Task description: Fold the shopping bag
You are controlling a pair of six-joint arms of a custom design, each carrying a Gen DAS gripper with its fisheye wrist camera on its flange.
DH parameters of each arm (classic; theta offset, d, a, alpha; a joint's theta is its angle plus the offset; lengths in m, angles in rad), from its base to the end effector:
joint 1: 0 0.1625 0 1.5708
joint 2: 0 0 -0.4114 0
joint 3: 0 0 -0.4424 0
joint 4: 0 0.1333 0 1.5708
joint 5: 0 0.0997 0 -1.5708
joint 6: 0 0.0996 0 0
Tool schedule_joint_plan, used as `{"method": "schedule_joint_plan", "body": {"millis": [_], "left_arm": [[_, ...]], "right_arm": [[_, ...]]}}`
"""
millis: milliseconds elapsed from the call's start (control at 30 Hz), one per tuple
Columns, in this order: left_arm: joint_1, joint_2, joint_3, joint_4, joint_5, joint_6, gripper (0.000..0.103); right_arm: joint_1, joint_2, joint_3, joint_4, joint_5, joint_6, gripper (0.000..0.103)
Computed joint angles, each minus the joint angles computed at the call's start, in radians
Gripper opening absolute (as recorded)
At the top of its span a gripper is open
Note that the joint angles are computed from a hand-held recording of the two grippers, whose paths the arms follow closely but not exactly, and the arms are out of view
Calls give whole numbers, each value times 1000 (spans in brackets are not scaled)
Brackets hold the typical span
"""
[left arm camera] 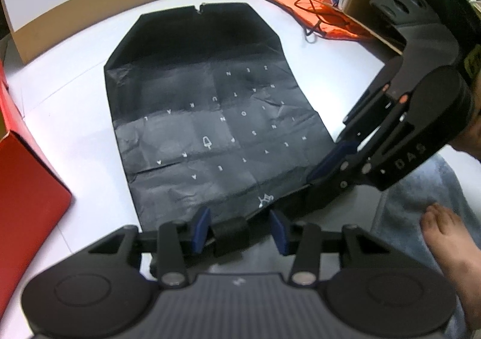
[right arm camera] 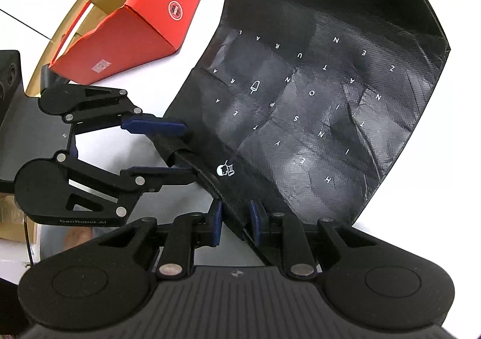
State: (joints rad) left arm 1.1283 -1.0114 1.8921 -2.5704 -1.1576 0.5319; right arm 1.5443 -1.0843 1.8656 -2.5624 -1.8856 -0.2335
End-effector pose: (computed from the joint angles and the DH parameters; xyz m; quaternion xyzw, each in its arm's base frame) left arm -0.1045 -0.6252 0.0913 0.4466 0.8690 -0.0489 0.2072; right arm 0.0859 -0.6262 0.1428 0.0851 -0.9786 0.0826 0.1680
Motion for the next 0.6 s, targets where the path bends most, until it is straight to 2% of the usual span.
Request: {"method": "schedule_joint_plan", "body": {"millis": [333, 600], "left_arm": [[-14, 29, 13, -35, 35, 15, 52], [-24, 29, 29, -87, 52, 45, 47]], "right_arm": [[-6, 12, 16, -91, -34, -51, 22], [-16, 9, 13, -88, -26, -43, 22]]}}
